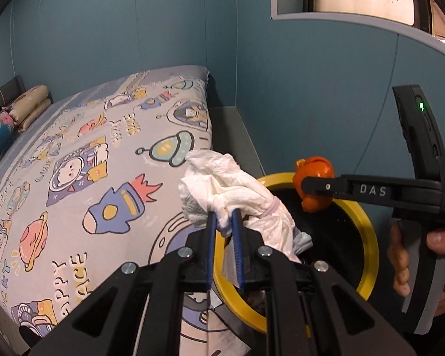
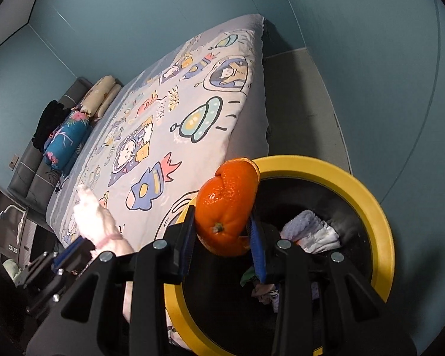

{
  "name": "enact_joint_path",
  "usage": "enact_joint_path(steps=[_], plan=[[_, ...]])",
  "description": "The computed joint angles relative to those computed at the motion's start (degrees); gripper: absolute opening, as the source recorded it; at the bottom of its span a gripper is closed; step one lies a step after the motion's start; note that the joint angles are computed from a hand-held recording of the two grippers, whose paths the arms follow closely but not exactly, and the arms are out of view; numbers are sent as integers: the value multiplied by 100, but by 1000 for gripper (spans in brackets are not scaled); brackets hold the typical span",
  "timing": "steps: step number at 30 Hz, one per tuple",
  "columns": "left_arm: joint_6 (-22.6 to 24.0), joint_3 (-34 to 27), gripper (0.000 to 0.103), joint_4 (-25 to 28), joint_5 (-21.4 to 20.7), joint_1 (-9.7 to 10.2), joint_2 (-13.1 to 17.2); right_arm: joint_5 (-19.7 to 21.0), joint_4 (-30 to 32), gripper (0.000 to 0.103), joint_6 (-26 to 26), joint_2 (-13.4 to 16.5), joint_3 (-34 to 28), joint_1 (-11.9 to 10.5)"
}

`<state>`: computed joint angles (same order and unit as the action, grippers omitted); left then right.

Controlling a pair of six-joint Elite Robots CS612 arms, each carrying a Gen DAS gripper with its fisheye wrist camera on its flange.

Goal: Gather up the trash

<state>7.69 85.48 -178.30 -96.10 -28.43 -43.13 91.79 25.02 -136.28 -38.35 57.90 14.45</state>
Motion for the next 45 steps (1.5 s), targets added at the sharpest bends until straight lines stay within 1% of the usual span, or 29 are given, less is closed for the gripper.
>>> enact_joint_path(steps=[6,9,11,13,14,16,17,21,29,33,35,39,41,45], plan=[[-242,-201,11,459,-385,77,91,-19,39,34,11,22,-30,-19],[-315,-228,11,566,-435,92,110,-85,18,37,71,28,-26,-47],[-339,-235,17,621,-516,105,109,-108,4,38,150,29,-17,-54],[-403,-242,30,660,-661,136,106,-122,-48,40,233,6,36,-69],[-412,-242,34,657,-673,138,103,-113,-93,41,262,-17,84,-75],[-434,-205,46,571,-676,148,88,-50,-103,41,305,-37,102,-79],[-453,-190,47,533,-673,155,82,-16,-108,41,317,-50,115,-77],[-593,-213,48,614,-685,201,73,12,-142,43,357,-86,163,-77],[-899,-224,48,667,-552,339,59,-59,-109,44,266,-57,69,-47],[-1077,-211,48,576,-468,437,61,-110,-88,48,111,-25,-48,-7],[-1176,-184,48,507,-419,490,50,-103,-3,48,-1,34,-205,28],[-1383,-107,48,344,-254,604,14,-233,203,48,-232,217,-621,93],[-1446,-48,48,220,-103,662,-11,-294,307,48,-342,320,-838,131],[-1546,91,53,2,225,769,-68,-510,671,48,-669,668,-1538,230]])
